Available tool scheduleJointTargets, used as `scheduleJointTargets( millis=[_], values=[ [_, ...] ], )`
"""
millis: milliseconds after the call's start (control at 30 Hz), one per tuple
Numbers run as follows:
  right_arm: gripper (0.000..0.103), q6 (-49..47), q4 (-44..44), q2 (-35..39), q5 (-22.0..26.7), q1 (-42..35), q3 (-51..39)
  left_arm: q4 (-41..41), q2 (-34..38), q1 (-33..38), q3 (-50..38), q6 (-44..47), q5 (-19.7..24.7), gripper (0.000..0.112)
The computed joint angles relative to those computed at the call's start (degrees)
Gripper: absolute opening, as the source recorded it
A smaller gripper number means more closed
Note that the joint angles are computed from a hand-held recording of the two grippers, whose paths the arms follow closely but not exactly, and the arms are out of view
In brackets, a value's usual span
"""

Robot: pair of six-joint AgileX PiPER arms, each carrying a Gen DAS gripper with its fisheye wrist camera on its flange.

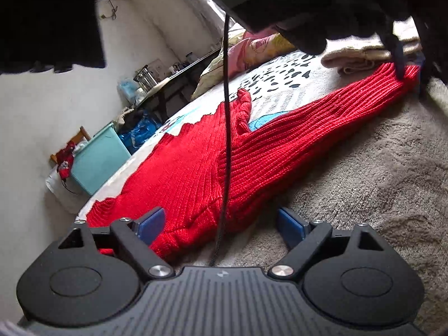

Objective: Fold clothes

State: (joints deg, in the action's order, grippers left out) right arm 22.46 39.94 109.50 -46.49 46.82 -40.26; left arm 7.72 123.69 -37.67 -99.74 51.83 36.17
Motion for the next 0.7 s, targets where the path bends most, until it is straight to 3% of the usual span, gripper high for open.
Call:
scheduleJointTargets(
  millis=[133,367,467,600,700],
  values=[
    [0.086,1.0,-0.7,-0.9,0.8,-0.6,0.2,-19.3,-6.3,9.0,2.7,9.9,-0.5,0.005],
    [0.087,-1.9,2.2,-1.6,2.7,-0.3,-0.9,-58.4,-17.6,35.3,9.5,26.3,10.7,0.005],
    [0.089,-9.8,7.4,-2.1,4.1,1.1,-2.9,-66.6,-19.2,44.8,11.9,28.9,14.9,0.005],
    [0.094,-25.5,15.7,-2.7,5.3,3.5,-6.7,-70.0,-13.5,56.7,5.4,23.4,25.5,0.005],
    [0.095,-24.8,10.3,-4.2,6.9,2.9,-7.3,-71.2,-7.3,62.7,-2.1,17.3,33.5,0.005]
  ],
)
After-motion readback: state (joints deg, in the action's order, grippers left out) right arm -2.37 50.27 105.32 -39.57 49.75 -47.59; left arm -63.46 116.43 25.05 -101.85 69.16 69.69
